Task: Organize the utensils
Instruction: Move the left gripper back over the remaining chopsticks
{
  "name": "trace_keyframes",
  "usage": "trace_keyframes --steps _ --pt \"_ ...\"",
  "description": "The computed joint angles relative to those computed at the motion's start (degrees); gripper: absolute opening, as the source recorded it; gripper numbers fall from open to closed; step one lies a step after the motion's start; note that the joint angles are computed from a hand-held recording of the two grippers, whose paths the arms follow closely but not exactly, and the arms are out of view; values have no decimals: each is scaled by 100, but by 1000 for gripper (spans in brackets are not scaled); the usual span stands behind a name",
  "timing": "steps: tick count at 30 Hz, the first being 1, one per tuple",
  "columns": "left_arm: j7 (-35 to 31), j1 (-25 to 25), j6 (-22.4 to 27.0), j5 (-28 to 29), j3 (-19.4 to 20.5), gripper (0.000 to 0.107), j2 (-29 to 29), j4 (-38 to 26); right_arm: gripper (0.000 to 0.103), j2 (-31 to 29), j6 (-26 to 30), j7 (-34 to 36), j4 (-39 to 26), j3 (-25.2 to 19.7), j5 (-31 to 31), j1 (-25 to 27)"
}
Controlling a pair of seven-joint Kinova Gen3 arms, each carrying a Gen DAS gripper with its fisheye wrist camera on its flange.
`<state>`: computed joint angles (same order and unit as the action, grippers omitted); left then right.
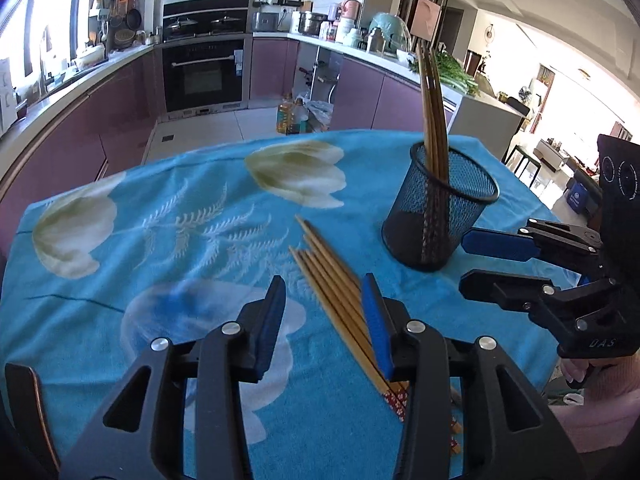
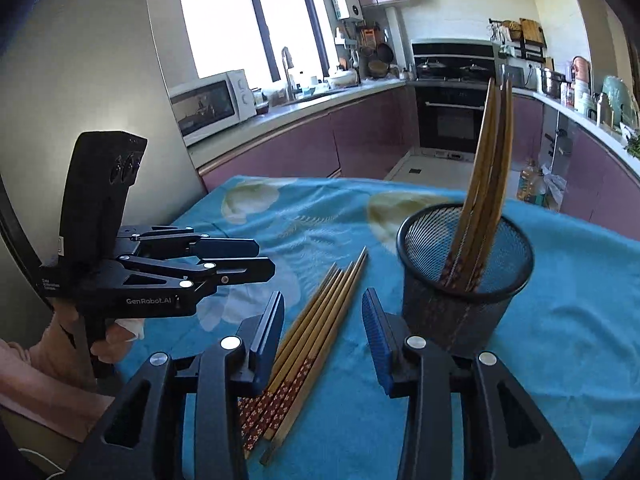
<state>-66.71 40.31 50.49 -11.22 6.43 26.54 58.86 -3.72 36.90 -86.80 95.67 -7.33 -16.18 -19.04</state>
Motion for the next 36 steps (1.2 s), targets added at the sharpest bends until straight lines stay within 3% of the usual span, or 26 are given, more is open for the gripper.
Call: trace_keyframes --steps 8,36 --pt "34 -57 83 239 99 39 66 300 38 228 166 -257 106 -46 22 -1" --pt "164 227 562 -42 -48 42 373 -148 38 484 315 -1076 -21 -159 813 -150"
